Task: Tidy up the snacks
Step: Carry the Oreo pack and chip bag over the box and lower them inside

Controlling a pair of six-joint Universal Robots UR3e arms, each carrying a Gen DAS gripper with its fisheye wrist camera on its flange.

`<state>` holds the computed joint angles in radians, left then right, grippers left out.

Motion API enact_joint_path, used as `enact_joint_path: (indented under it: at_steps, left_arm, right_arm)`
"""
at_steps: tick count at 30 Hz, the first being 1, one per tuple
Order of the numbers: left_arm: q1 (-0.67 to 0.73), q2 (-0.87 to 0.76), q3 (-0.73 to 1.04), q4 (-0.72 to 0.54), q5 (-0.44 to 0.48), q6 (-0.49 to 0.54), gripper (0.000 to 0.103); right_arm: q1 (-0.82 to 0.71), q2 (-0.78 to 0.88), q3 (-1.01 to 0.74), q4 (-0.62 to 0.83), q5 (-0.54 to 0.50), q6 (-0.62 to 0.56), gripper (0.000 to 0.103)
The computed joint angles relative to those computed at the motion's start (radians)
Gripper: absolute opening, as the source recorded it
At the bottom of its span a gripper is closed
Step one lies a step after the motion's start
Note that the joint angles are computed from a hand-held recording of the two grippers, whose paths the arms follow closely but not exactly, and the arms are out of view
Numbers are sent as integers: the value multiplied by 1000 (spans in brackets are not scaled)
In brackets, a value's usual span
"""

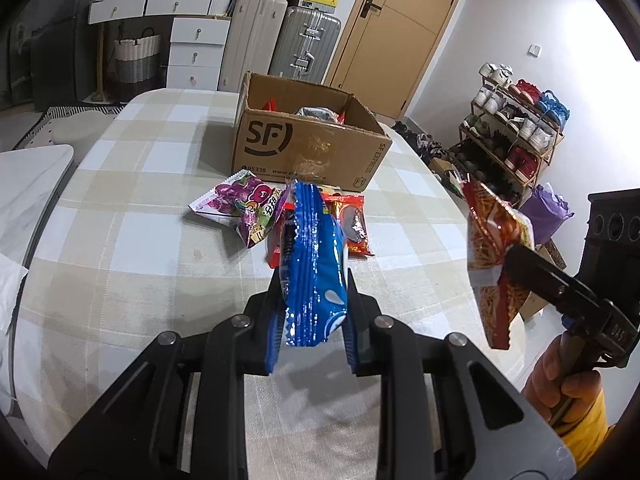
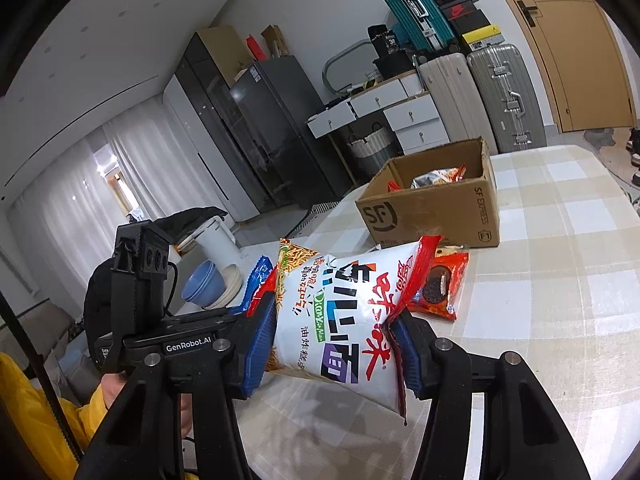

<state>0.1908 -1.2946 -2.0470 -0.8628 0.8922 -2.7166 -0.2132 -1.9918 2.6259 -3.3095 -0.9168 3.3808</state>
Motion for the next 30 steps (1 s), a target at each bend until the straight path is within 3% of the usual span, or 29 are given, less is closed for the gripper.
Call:
enact_joint_path:
  at_steps: [12,30]
  left_arm:
    - [-14,-28,8,18,8,-8,21]
    - [-9,-33,15,9,-1,1,21]
  right_arm:
    - [-22,-13,25,8,24,6,55]
    - [-2,108,-1,-83,7,7,55]
